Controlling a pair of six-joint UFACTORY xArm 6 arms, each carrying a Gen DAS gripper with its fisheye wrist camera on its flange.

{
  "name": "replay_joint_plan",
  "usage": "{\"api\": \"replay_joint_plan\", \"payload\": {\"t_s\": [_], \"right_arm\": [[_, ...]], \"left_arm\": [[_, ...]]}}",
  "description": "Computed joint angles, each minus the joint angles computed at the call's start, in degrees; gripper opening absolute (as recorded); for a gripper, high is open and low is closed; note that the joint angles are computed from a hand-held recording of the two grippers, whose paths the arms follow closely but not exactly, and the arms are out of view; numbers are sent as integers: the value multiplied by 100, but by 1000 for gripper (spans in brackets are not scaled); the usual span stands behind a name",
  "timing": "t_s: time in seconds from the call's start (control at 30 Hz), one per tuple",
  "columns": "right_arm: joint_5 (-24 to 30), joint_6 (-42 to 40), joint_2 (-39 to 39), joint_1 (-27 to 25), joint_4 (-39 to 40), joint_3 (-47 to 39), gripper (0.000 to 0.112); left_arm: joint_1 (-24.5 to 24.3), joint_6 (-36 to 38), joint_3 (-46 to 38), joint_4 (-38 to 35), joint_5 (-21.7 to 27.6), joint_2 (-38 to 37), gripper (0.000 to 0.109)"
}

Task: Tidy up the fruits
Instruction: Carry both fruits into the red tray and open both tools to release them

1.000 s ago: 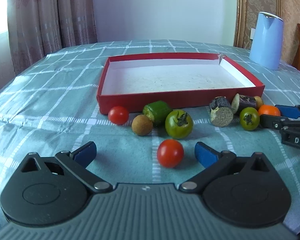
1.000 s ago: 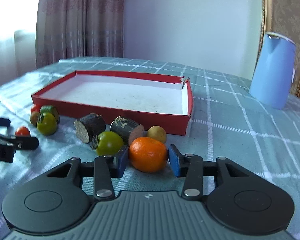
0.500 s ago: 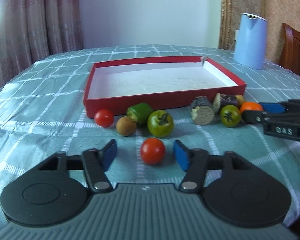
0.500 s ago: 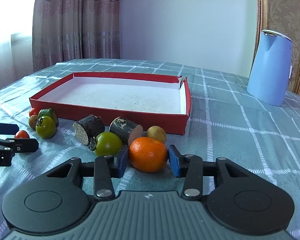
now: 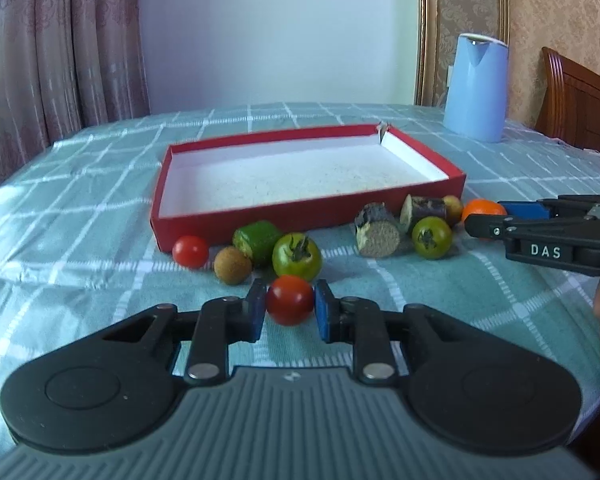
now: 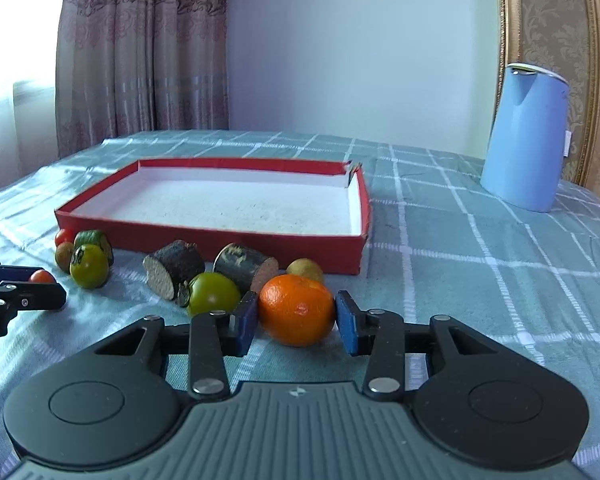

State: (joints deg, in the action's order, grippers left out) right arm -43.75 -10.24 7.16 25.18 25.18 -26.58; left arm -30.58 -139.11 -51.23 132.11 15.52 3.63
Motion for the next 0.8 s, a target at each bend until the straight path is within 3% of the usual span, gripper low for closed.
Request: {"api": "replay_joint_plan", "payload": {"t_s": [0.27, 0.43, 0.6, 0.8], "right_arm": [[-66, -550, 82, -4, 396, -487, 40], [264, -1109, 415, -51, 749, -1239, 40], [766, -1822, 1026, -115, 1342, -2309, 40], [1500, -3321, 1862, -71, 2718, -3762, 40]], "left_arm": [[145, -9, -548, 145, -92, 224, 23], [403, 167, -1329, -128, -410, 761, 23], [722, 1246, -2246, -1313, -686, 1540, 23], [1021, 3697, -2965, -3985, -811, 2350, 23]]}}
